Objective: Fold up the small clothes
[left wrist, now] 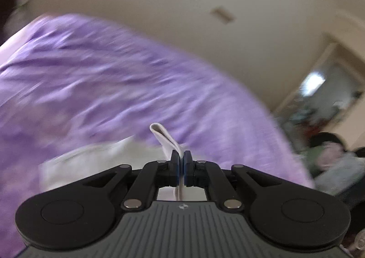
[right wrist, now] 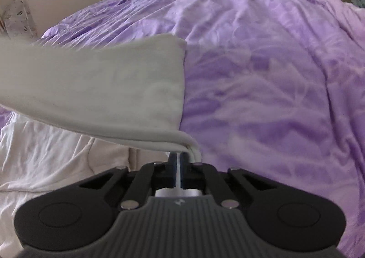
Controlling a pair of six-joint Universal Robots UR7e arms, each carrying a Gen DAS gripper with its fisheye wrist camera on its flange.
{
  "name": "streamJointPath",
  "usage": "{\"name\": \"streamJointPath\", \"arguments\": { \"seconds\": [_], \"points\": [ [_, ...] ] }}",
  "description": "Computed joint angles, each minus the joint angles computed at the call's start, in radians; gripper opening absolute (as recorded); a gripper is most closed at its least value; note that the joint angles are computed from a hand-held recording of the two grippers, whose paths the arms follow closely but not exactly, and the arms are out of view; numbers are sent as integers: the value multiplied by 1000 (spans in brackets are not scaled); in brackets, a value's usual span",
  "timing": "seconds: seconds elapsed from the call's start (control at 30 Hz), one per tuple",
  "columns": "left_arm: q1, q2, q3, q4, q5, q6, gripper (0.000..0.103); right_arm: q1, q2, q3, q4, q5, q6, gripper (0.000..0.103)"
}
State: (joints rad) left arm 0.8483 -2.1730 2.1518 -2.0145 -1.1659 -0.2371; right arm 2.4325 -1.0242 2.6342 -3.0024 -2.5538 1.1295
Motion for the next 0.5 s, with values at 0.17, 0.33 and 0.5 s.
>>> {"name": "streamJointPath", "arguments": {
  "seconds": [0.17, 0.33, 0.5],
  "points": [
    [342, 64, 37, -1, -48, 143, 2, -23, 12, -23, 44, 27, -28, 0],
    [531, 105, 90, -73, -65, 253, 3, -39, -2, -28, 82, 38, -41, 0],
    [493, 92, 67, 14, -12, 262, 12, -31, -54, -53, 233, 67, 4, 0]
  ]
}}
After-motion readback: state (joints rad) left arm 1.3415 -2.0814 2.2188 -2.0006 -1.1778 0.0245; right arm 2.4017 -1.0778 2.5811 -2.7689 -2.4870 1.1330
